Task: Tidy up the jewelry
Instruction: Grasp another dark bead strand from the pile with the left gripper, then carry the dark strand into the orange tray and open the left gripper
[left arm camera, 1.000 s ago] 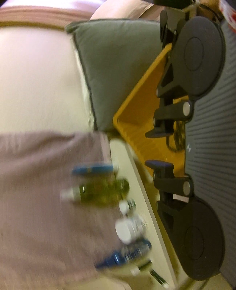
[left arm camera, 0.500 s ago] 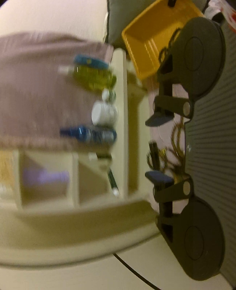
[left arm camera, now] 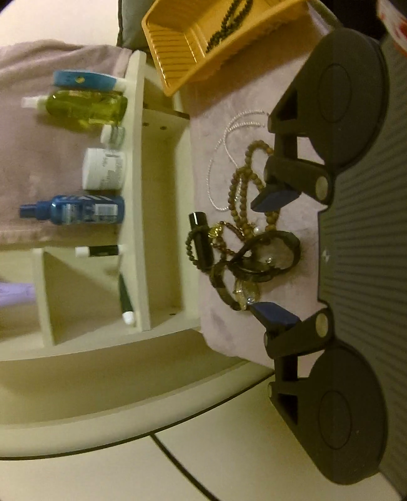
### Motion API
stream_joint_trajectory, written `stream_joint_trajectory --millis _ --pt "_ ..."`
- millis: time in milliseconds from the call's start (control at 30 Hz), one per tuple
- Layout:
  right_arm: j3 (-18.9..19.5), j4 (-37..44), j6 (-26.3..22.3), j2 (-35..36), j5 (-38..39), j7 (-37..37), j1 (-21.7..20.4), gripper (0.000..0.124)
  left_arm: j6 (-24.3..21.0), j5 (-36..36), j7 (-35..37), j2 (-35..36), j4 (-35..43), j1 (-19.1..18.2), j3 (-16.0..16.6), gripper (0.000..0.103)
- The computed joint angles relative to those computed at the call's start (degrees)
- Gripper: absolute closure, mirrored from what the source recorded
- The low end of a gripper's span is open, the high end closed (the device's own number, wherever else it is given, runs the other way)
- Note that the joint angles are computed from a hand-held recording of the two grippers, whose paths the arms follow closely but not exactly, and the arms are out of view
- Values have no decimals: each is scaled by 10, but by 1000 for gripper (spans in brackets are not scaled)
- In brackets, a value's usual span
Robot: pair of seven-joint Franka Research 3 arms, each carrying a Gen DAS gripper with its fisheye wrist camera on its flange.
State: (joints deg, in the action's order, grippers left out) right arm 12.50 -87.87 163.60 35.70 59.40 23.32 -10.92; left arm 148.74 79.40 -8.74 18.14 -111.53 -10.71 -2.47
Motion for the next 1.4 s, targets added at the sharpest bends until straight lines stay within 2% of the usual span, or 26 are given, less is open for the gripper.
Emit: stream_joint_trajectory --millis 133,300,367,533,800,1067,1400 --pt "-5 1 3 2 -11 7 5 117 21 7 -36 17 7 9 10 43" --pt "-8 2 9 4 -28 19 9 117 74 46 -141 23 4 24 25 44" --pt "-8 3 12 6 -35 23 9 117 82 52 -150 29 9 29 25 47" --pt "-6 6 16 10 -53 32 8 117 75 38 -117 45 29 30 25 59" --pt "-4 9 23 15 -76 51 9 117 76 -16 -42 71 49 23 37 90" --pt "4 10 25 17 -82 52 2 117 50 -36 3 58 42 6 38 95" --pt "13 9 28 17 -76 45 -4 117 38 -20 7 41 44 -2 29 95"
